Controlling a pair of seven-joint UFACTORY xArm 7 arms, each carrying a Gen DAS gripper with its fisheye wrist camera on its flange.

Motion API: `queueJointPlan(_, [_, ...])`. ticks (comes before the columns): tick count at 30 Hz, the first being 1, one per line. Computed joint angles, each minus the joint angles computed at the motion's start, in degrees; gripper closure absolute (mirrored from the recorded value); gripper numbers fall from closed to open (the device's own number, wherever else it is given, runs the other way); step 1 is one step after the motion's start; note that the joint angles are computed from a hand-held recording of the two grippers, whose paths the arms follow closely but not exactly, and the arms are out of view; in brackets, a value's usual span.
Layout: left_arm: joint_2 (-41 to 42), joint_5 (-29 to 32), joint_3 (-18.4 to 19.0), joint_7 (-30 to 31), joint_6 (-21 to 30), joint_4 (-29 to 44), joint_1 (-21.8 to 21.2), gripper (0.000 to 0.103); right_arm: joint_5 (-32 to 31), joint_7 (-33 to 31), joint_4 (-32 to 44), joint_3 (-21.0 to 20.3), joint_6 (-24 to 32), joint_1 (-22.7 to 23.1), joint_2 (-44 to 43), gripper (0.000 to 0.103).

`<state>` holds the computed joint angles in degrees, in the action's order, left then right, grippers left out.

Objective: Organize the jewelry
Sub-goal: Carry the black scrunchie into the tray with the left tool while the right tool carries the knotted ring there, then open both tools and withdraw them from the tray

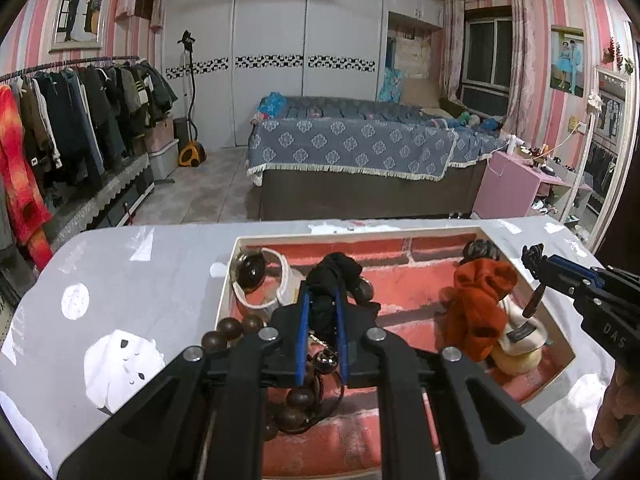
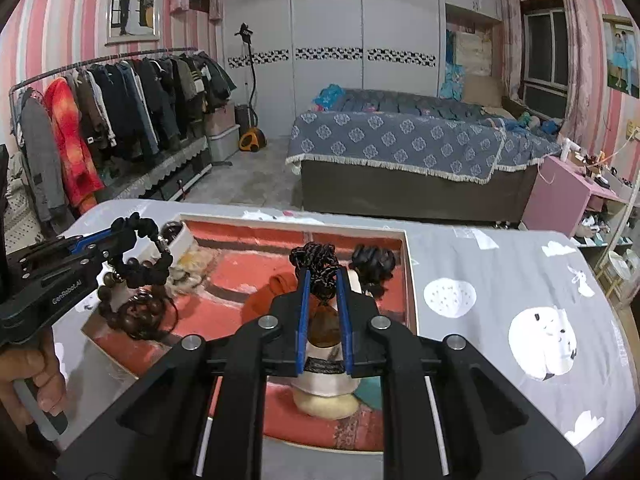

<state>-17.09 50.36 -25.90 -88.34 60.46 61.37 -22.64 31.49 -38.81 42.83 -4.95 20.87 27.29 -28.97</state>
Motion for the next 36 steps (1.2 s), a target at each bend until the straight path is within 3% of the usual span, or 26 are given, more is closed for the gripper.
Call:
queueJointPlan(13, [0.52, -3.05, 1.59, 0.03, -2.25, -3.00, 0.26, 0.090, -0.01, -0.28, -1.44, 1.20, -1.36, -1.46, 3.60, 0.088])
queueJointPlan(19, [0.82, -4.12, 2.01, 0.04, -2.77, -3.94, 0.24, 0.089, 0.05, 0.19, -1.84, 1.05, -2.48, -1.36, 4.42, 0.082])
queueJointPlan(21, [0.90, -4.26, 2.18, 0.17, -3.05, -4.09, 0.18, 0.084, 0.02, 0.33, -1.41, 0.81, -1.53, -1.58, 5.21, 0.076])
queueJointPlan(22, [0.92, -4.13, 2.09, 0.10, -2.92, -4.00, 0.16, 0.068, -0.20, 0.47, -1.32, 0.95, -1.15, -1.95, 5.67, 0.076])
queueJointPlan(23, [1.06, -3.58, 1.76, -0.40, -2.34, -3.68, 0.25, 0.045, -0.45, 0.65, -1.23, 1.23, -0.86, -2.33, 5.91, 0.075])
queueJointPlan(24, [0.96, -2.49, 1.09, -1.71, -1.09, -3.41, 0.36, 0.038, -0.34, 0.58, -1.17, 1.32, -0.73, -2.43, 6.04, 0.073])
queueJointPlan(26, [0.63, -1.90, 0.86, -2.54, -0.38, -3.01, 0.05, 0.035, 0.34, 0.21, -1.16, 1.21, -0.53, -2.37, 5.76, 0.056])
queueJointPlan(28, [0.89, -1.51, 0.69, -2.31, 0.05, -2.33, -0.18, 0.035, 1.82, -0.80, -0.89, 0.52, 0.11, -1.73, 5.17, 0.047])
queueJointPlan(31, [0.89, -1.06, 0.39, -1.89, 1.42, -1.28, -0.71, 0.032, 2.42, -1.27, -0.59, 0.70, 0.82, -1.93, 4.26, 0.042])
queueJointPlan(32, [0.61, -0.94, 0.32, -1.96, 1.69, -1.15, -0.86, 0.026, 2.43, -1.32, -0.52, 0.80, 0.97, -2.03, 3.93, 0.039])
queueJointPlan(36, [-0.94, 0.43, -1.81, -1.70, 6.65, 0.59, -1.19, 0.017, 2.54, -0.85, 0.05, 0.66, 1.72, -2.34, 1.24, 0.031])
